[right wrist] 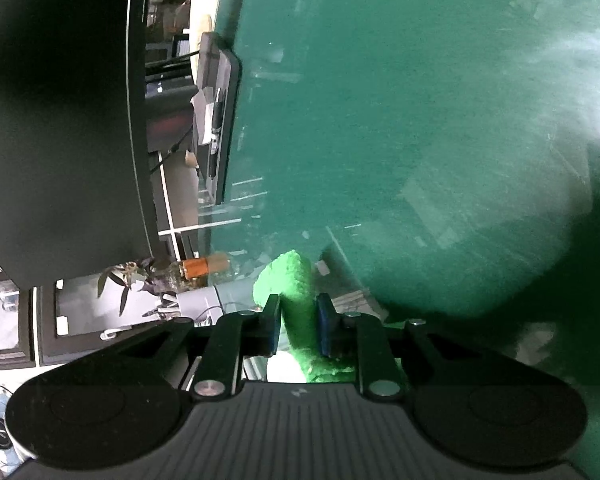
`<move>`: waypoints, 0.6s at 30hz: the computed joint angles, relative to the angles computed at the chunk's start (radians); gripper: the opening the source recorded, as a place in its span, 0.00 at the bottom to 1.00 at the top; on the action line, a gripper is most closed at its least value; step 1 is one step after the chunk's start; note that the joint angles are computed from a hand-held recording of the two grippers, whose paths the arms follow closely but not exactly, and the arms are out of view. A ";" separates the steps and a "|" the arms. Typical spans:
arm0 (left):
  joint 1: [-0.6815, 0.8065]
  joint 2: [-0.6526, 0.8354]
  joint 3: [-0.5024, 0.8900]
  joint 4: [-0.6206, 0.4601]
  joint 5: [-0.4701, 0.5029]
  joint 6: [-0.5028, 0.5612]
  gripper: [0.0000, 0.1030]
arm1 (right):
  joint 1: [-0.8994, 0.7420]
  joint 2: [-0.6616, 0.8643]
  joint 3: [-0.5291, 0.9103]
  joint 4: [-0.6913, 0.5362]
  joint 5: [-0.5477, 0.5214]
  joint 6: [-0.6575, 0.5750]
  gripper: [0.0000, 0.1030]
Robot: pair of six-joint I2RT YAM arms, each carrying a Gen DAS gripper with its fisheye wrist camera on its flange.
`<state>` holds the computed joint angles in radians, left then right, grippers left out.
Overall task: Clean bowl
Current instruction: 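Tilt the bowl with the left tool while the right tool wipes the cloth across the rim, then hold the bowl with the left tool while the right tool rubs the cloth over the rim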
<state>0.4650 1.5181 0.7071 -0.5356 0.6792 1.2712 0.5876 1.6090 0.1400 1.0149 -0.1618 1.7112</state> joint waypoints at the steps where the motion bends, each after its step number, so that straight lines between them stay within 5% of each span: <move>1: -0.001 0.002 0.000 -0.001 0.001 0.000 0.46 | 0.003 -0.016 -0.012 -0.010 0.009 0.009 0.19; 10: 0.002 0.014 0.005 -0.008 0.012 0.013 0.47 | 0.050 -0.056 -0.083 -0.012 0.068 0.114 0.20; 18: -0.001 -0.002 -0.006 -0.001 0.004 0.003 0.47 | -0.018 0.086 0.110 -0.043 -0.021 -0.027 0.22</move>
<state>0.4639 1.5165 0.7010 -0.5370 0.6832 1.2747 0.5699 1.6950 0.2499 0.9721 -0.1828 1.6844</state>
